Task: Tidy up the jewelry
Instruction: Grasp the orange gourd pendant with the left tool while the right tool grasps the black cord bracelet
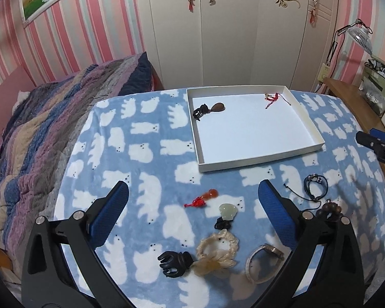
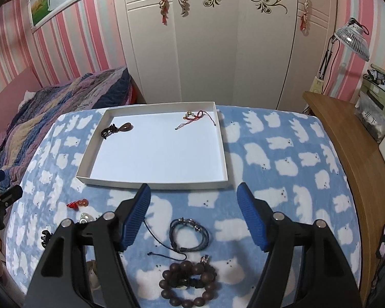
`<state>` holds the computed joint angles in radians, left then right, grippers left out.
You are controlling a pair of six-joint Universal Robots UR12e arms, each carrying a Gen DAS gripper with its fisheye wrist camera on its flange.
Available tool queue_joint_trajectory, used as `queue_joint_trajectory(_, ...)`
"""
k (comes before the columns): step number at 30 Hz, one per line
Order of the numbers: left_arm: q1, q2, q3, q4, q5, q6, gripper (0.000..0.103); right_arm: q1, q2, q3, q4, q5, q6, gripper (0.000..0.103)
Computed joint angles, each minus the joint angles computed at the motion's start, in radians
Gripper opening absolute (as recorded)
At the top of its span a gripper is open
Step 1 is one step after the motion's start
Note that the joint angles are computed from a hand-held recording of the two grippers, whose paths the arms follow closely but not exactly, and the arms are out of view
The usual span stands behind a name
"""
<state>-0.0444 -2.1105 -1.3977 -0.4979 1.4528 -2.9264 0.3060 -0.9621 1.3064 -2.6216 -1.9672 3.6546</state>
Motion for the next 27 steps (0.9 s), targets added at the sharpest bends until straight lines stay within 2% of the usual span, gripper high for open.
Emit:
queue_joint_trajectory(6, 0.006, -0.002, -0.009, -0.031, -0.014, 0.000, 0.100, 0.003, 0.004, 0.006, 0.032, 0.026, -0.002, 0.070)
queue_joint_trajectory(14, 0.006, -0.028, 0.007, -0.100, 0.027, 0.026, 0.100, 0.001, 0.023, -0.009, 0.096, 0.046, -0.014, 0.070)
queue_joint_trajectory(27, 0.014, -0.111, 0.100, -0.217, 0.044, -0.036, 0.100, -0.028, 0.062, -0.034, 0.184, 0.113, 0.021, 0.070)
